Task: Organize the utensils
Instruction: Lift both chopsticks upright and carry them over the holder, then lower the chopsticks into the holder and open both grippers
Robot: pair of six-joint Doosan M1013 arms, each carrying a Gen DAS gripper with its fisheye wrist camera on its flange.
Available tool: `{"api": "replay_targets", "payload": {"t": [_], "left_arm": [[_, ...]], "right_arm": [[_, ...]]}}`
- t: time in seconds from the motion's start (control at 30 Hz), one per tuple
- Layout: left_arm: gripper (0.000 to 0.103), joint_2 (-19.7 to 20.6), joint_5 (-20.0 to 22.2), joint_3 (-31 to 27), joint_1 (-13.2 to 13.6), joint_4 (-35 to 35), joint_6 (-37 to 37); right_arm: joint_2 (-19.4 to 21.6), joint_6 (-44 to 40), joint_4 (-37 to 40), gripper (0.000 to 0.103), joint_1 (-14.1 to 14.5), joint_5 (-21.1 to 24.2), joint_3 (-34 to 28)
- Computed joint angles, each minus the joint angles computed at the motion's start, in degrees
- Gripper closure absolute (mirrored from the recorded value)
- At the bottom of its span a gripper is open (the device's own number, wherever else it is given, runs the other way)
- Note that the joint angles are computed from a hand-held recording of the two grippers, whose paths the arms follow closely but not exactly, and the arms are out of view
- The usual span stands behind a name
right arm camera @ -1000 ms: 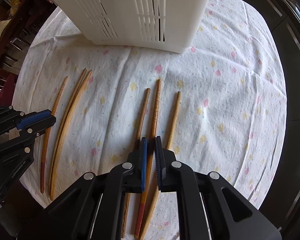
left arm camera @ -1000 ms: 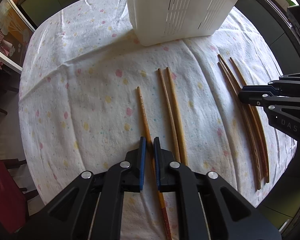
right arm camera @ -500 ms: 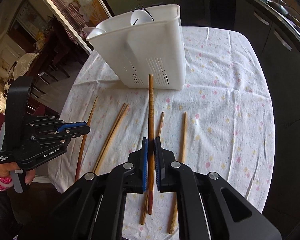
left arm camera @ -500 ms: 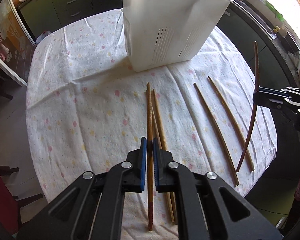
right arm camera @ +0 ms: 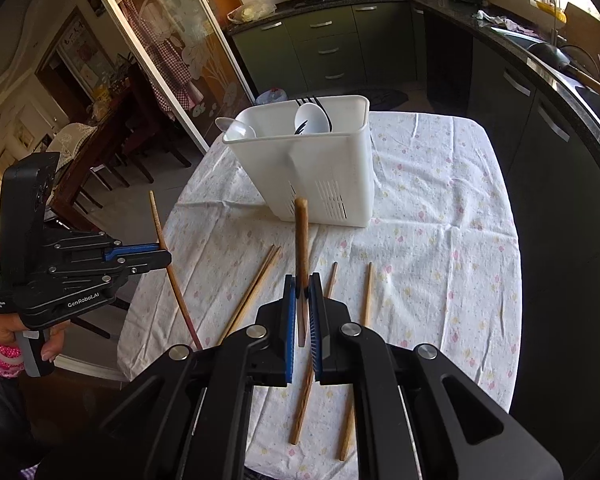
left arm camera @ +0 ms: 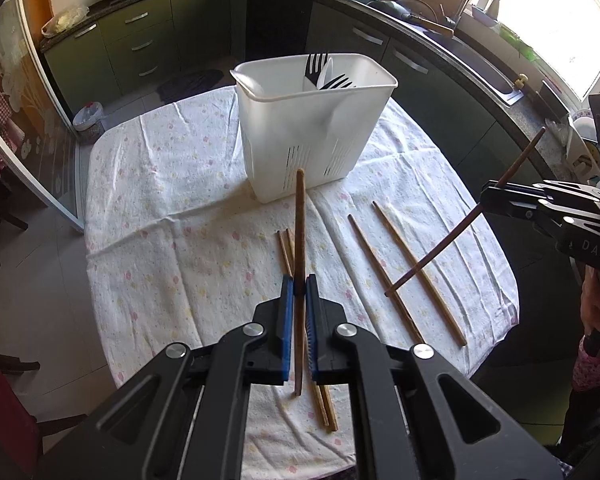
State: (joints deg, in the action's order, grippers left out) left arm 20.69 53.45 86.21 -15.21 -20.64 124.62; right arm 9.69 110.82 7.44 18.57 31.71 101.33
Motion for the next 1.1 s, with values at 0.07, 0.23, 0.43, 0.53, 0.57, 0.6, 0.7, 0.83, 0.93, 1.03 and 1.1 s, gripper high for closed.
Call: {"api": "replay_targets", "payload": {"t": [0.07,0.23,0.43,0.53,0.57,0.6,0.7,0.83,0.93,1.03,1.1], "left_arm": [[0.097,-0.6,-0.1,-0.1,0.1,-1.2,1.0],[0.097,-2.4,-1.8,-1.4,0.4,-6.1,4.0],[0.097,-3.5,-5.0,-4.8,-0.1,-11.4,6.7],[0.097,-3.4,-6.6,-6.7,-0.5,-13.1,7.0],[0.097,-3.4,-7.4,-7.3,-0.7,-13.5,7.1],[0.097,-3.3,-8.5,-7.8,-1.0,-13.5,6.8],[0.097,-2.7,-11.5,-9.1,-1.7,-13.1,5.9],[0.097,-1.2,-15.0,-10.5,-3.1,-9.7,3.2],[0.097,0.9,-15.0,-12.1,-4.1,-4.9,-0.7],[0.097,2.9,-13.9,-13.3,-4.6,-1.5,-3.8],[0.097,3.9,-13.0,-13.6,-4.7,-0.1,-5.0]], "right_arm": [[-0.5,0.4,-0.6,0.096,-0.1,-0.5,-0.1],[-1.8,3.3,-4.4,0.096,-0.3,-1.0,-1.2],[-3.5,8.6,-10.8,0.096,-0.6,-1.3,-3.7],[-4.2,11.9,-14.3,0.096,-0.8,-2.1,-5.2],[-4.3,12.9,-15.4,0.096,-1.0,-2.6,-5.6],[-4.4,13.8,-16.2,0.096,-1.2,-3.0,-6.1],[-4.0,17.9,-20.6,0.096,-1.5,-4.0,-7.9],[-1.7,22.7,-26.8,0.096,-1.5,-2.4,-11.2],[1.3,22.6,-27.5,0.096,-1.5,0.2,-13.8],[4.4,20.1,-25.0,0.096,-1.7,1.9,-15.4],[6.2,18.3,-23.2,0.096,-1.9,2.3,-15.9]]}}
